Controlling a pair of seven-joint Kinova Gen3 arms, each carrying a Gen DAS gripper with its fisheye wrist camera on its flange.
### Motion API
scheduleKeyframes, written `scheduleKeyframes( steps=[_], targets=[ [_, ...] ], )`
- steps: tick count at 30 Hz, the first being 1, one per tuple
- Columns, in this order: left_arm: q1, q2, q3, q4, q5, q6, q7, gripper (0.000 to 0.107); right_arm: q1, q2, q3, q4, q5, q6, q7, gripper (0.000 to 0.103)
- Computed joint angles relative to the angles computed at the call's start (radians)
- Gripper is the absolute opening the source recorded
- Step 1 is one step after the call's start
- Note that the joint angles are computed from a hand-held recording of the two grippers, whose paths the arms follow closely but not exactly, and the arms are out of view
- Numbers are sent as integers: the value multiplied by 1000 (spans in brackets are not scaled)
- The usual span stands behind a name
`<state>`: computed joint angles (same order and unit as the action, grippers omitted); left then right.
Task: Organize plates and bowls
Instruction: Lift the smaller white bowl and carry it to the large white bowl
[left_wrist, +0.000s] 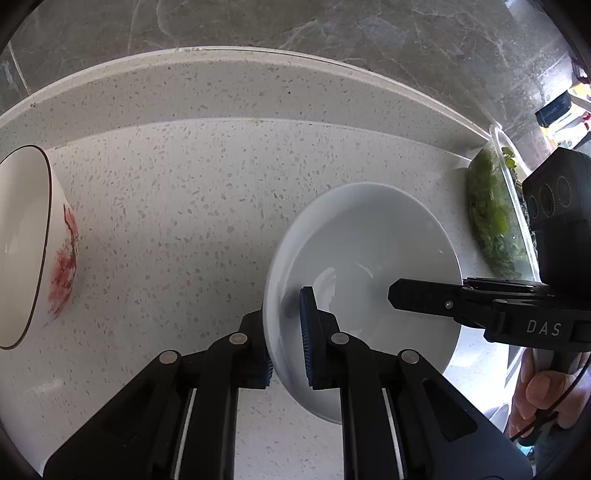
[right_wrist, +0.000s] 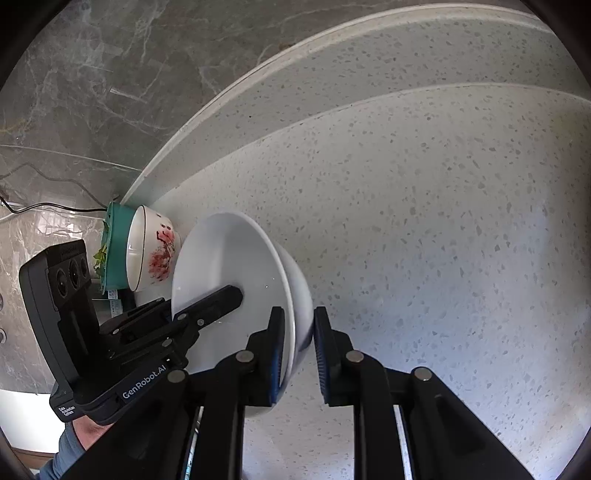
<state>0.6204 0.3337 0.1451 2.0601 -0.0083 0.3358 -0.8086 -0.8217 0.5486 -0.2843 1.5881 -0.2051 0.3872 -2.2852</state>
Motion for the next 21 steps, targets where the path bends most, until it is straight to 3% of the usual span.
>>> scheduleKeyframes(
  steps=[7, 16, 21],
  targets=[
    [-34, -21, 26, -11, 34, 32, -7, 10, -2, -18, 6, 13, 2, -7, -12, 19],
    [37, -72, 9, -40, -24, 94, 87, 10, -22, -91, 25, 79, 19, -31, -53, 19],
    [82, -107, 33, -60, -67, 135, 170, 10, -50, -170, 39, 162, 40, -64, -105, 20]
  ],
)
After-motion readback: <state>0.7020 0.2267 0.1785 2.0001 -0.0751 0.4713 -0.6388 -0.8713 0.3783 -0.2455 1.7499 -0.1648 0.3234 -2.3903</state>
